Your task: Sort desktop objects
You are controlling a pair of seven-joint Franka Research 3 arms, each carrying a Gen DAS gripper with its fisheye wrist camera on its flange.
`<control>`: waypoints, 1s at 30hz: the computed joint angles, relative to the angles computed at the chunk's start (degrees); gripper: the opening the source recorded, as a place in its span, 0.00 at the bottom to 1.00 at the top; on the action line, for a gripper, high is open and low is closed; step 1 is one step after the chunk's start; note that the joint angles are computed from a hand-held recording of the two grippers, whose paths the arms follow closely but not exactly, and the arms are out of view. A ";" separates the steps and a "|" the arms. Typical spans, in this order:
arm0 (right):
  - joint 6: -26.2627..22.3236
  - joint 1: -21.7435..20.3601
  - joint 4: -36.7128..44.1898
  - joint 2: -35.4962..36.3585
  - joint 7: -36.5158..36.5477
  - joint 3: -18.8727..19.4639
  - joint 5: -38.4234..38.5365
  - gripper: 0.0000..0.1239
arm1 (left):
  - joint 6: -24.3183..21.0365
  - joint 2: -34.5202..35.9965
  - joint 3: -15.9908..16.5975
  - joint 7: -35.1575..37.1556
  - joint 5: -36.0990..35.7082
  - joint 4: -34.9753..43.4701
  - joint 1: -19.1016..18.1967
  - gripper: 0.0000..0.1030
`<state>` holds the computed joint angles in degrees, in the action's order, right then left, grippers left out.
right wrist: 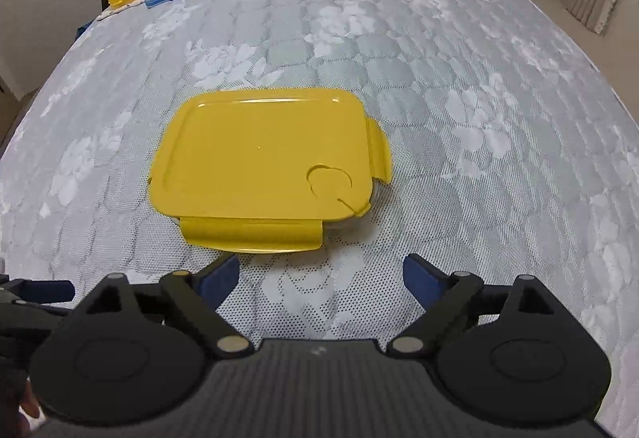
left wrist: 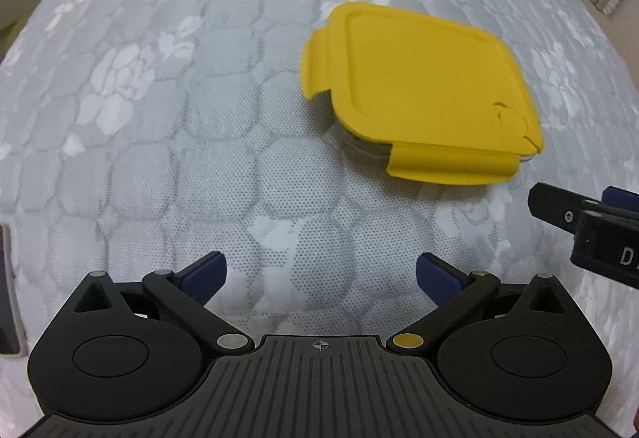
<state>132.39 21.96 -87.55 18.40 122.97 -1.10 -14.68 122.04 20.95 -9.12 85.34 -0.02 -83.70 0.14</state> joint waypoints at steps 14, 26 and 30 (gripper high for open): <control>0.17 0.15 0.19 0.28 -1.63 0.08 -0.30 0.78 | -2.02 1.55 -0.25 0.40 -1.36 2.31 0.17 1.00; -1.15 0.22 0.76 0.59 -1.77 -0.05 0.10 0.82 | -1.96 1.83 -0.54 1.06 -1.35 2.99 0.01 1.00; -1.51 0.10 0.78 0.64 -1.49 -0.04 0.55 0.82 | -1.25 1.60 -0.39 0.90 -0.81 2.45 -0.24 1.00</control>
